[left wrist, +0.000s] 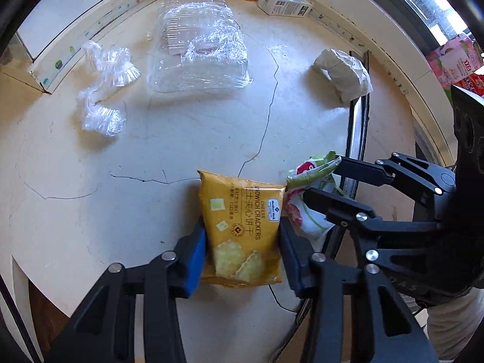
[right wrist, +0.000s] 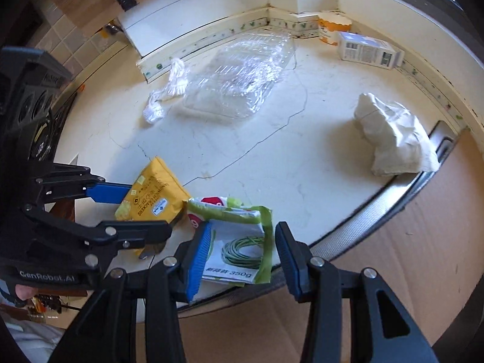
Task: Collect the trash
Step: 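Grasp the yellow snack bag with the left gripper while the right gripper grasps the green-white vegetable packet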
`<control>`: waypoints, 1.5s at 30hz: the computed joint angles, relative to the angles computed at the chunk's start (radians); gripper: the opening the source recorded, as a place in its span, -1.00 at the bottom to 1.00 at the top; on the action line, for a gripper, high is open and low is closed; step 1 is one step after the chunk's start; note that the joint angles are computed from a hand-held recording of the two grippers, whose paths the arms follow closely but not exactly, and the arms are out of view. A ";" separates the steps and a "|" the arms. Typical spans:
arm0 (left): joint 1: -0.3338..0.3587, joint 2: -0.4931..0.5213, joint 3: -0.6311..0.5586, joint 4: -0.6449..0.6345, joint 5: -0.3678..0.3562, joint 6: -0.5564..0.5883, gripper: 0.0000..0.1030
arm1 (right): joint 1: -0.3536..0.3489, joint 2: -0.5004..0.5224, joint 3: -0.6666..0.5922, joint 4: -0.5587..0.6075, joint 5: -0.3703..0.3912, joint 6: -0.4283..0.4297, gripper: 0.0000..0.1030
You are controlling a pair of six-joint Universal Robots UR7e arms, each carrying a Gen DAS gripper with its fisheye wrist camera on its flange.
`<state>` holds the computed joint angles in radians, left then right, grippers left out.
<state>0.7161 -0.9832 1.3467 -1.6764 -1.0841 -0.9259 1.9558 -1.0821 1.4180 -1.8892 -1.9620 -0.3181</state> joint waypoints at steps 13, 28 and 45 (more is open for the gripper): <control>-0.033 -0.112 0.098 0.004 0.043 -0.108 -0.76 | 0.035 -0.034 0.054 -0.093 -0.010 -0.017 -1.00; -0.106 -0.322 0.236 0.002 0.036 -0.144 -0.76 | 0.028 -0.117 0.052 0.025 0.052 0.441 -0.89; -0.158 -0.516 0.361 0.105 0.055 -0.325 -0.76 | 0.031 -0.048 0.093 -0.065 0.024 0.672 -0.88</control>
